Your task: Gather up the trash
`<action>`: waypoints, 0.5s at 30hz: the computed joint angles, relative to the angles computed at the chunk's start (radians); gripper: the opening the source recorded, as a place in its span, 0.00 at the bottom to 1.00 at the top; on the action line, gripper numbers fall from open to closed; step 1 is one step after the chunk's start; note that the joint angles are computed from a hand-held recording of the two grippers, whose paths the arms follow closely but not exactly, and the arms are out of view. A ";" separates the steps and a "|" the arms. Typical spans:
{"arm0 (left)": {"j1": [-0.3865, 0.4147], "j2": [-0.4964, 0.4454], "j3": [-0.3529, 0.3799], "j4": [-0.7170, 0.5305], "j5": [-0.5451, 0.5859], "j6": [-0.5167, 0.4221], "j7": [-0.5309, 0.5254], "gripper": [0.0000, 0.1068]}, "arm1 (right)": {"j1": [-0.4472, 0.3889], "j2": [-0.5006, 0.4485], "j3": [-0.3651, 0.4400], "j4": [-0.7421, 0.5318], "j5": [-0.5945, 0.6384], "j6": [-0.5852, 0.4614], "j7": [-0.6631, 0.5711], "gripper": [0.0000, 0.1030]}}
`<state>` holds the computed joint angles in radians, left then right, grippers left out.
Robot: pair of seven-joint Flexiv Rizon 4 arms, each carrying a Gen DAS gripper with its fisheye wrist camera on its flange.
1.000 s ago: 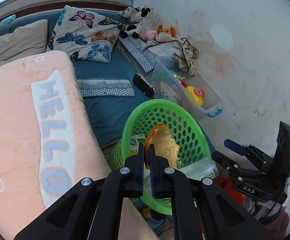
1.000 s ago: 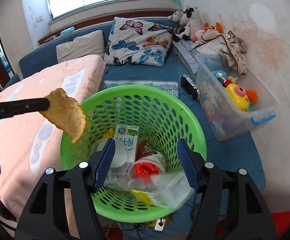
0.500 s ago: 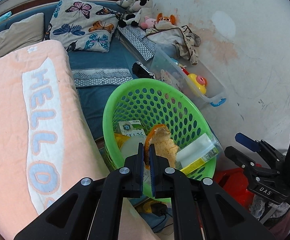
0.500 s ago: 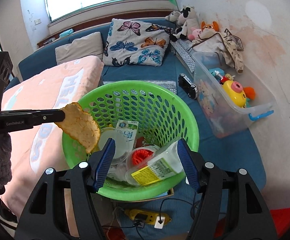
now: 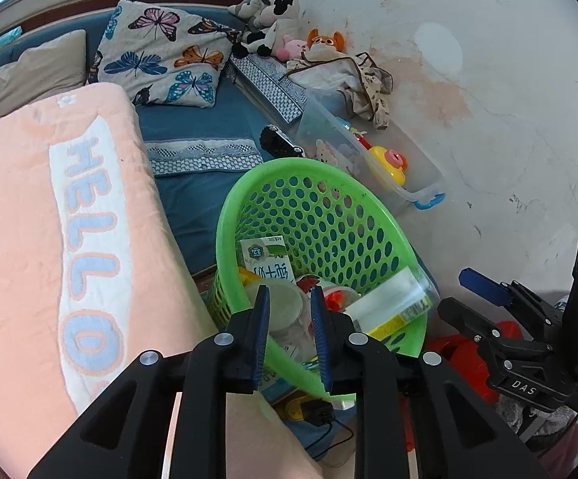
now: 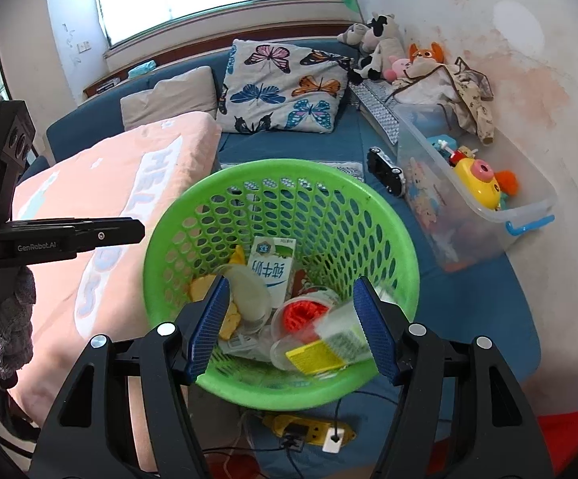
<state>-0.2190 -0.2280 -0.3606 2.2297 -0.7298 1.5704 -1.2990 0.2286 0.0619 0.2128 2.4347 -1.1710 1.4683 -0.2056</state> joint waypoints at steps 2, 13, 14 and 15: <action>-0.015 0.011 0.022 0.009 0.022 0.006 -0.021 0.29 | -0.001 0.002 0.002 0.003 -0.022 0.003 0.023 0.63; -0.086 0.104 0.131 0.098 0.167 0.063 -0.126 0.48 | -0.001 0.026 0.015 0.016 -0.121 0.017 0.137 0.67; -0.101 0.111 0.160 0.100 0.212 0.062 -0.159 0.49 | 0.001 0.033 0.018 0.017 -0.139 0.011 0.153 0.68; -0.133 0.119 0.220 0.097 0.298 0.054 -0.226 0.53 | 0.002 0.038 0.019 0.017 -0.150 0.008 0.163 0.69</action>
<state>-0.3516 -0.1093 -0.1410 2.3263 -0.4315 1.6241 -1.5253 0.2308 0.0999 0.2322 2.4519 -1.3213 1.4763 -0.0430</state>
